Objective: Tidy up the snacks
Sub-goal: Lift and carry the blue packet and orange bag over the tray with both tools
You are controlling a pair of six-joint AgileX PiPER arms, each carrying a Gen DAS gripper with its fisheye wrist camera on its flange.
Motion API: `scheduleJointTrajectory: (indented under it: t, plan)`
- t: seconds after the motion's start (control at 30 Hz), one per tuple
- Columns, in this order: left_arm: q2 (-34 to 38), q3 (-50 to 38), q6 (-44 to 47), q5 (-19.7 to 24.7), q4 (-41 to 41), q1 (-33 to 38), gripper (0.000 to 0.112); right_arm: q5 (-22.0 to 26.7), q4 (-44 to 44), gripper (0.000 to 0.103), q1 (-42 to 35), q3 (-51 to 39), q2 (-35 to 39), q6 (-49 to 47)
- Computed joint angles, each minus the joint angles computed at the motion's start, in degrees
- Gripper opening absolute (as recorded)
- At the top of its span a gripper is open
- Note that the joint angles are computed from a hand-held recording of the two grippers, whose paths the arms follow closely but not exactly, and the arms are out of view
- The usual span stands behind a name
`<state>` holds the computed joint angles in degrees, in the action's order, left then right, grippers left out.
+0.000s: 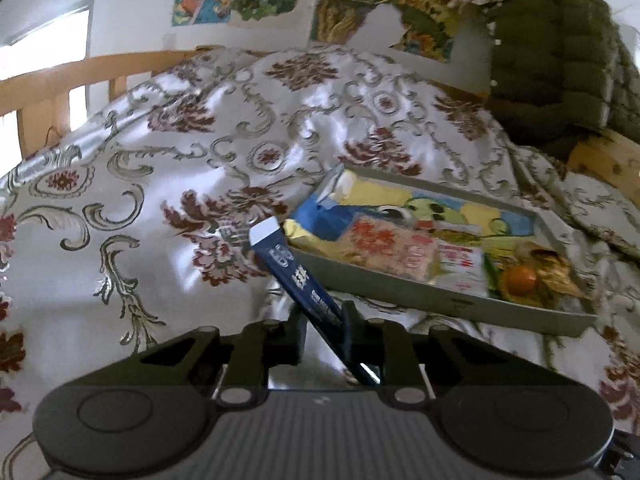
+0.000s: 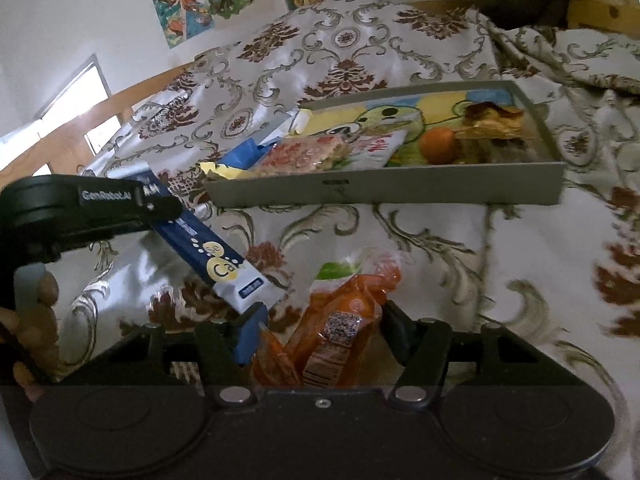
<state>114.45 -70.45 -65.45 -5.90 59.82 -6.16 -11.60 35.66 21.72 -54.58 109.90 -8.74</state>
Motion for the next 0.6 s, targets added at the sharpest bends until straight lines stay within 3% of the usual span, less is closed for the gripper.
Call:
scheduleJointTrajectory:
  t: [0.1,0.3,0.6]
  plan:
    - [-2.72,3.32,11.41,-0.56,-10.48,-1.14,0.015,0.08,1.80,0.064,0.08,3.79,-3.43,0.03]
    - [-8.10,9.19,20.29,-1.89,-18.11,-3.46,0.010,-1.32,8.16,0.064,0.91,10.68,-10.52,-3.64]
    - [-15.83,18.69,44.23,-3.38,-38.77,-7.55,0.007,-3.97,12.67,0.064,1.61,17.74,-19.31,-5.72]
